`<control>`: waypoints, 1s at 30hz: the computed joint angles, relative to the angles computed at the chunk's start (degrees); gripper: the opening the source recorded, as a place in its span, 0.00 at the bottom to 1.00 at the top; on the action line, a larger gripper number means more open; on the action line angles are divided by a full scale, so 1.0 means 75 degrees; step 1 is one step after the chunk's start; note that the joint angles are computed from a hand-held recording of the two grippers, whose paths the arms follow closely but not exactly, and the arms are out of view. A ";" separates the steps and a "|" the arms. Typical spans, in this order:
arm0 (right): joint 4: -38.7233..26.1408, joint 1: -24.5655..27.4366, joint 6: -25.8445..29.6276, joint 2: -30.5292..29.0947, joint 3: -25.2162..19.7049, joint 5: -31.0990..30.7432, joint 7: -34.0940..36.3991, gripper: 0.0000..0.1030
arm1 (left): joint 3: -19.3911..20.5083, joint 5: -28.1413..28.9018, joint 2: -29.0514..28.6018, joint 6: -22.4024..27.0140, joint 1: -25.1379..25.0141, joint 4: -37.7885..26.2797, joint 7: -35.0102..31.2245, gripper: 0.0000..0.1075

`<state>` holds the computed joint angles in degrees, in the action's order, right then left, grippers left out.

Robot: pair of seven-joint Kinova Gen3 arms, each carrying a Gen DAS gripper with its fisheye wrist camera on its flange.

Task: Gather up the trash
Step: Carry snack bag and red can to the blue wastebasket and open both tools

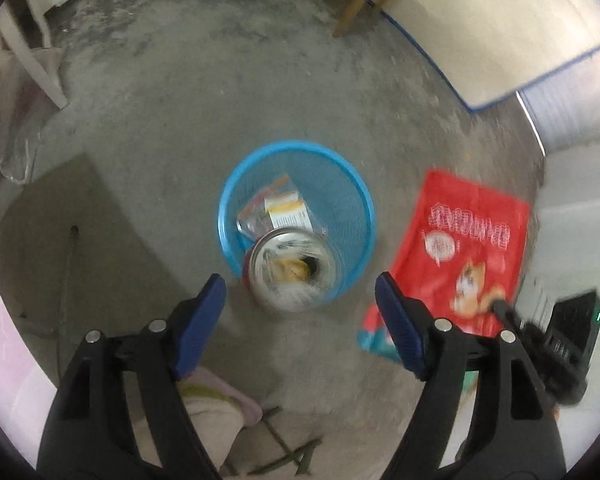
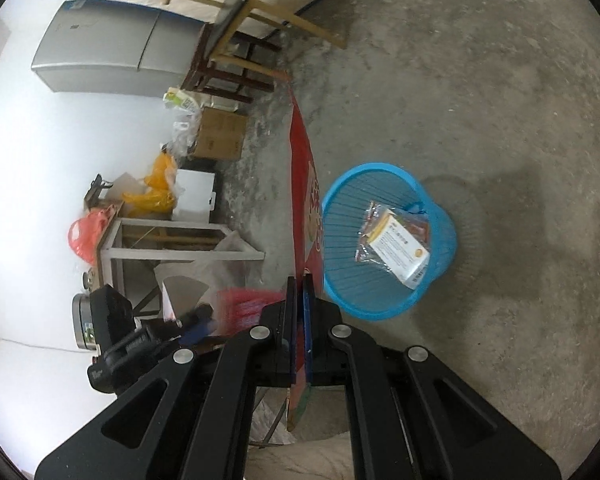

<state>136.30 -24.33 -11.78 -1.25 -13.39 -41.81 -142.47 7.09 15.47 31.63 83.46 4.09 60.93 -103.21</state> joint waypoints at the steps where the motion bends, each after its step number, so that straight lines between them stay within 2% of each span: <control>1: 0.0006 0.0130 0.0081 -0.0031 -0.0092 -0.0023 0.0009 0.03 | 0.0001 0.0014 -0.0011 -0.0009 -0.0005 -0.0031 0.0008 0.68; 4: -0.0100 0.1034 0.0353 0.0104 -0.0757 0.0547 -0.0236 0.03 | 0.0004 -0.0039 -0.0177 0.0046 -0.0090 -0.0139 -0.0208 0.68; 6: -0.0225 0.1164 0.0573 0.0228 -0.0727 0.0901 -0.0294 0.03 | 0.0018 -0.0022 -0.0320 0.0205 -0.0222 -0.0298 -0.0439 0.68; 10: -0.0670 0.0157 0.0930 0.0726 0.0557 0.1692 -0.0488 0.03 | 0.0003 0.0248 -0.0823 0.0524 -0.0736 -0.0389 -0.1075 0.68; 15: -0.1761 -0.1133 0.2098 0.1531 0.2294 0.2776 -0.0609 0.03 | -0.0244 0.0776 -0.1637 0.0984 -0.1758 -0.0347 -0.2088 0.68; 18: -0.2459 -0.1935 0.2872 0.1993 0.3330 0.2731 -0.0145 0.03 | -0.0580 0.1239 -0.2197 0.1208 -0.2598 -0.0083 -0.2797 0.68; 21: -0.3014 -0.2430 0.3297 0.2540 0.4022 0.2097 0.0783 0.03 | -0.1079 0.1674 -0.2727 0.1278 -0.3481 0.0213 -0.3446 0.68; 24: -0.3735 -0.2435 0.4005 0.3302 0.4198 0.1964 0.0984 0.03 | -0.1683 0.2005 -0.3278 0.0994 -0.4247 0.0777 -0.3991 0.70; 27: -0.4385 -0.2157 0.4935 0.4041 0.3951 0.2775 0.0223 0.05 | -0.2320 0.2297 -0.3623 0.0847 -0.4909 0.1308 -0.4297 0.70; 30: -0.4532 -0.2246 0.5536 0.4111 0.4010 0.3472 -0.0709 0.05 | -0.2869 0.2748 -0.3606 0.1082 -0.5672 0.1519 -0.4382 0.70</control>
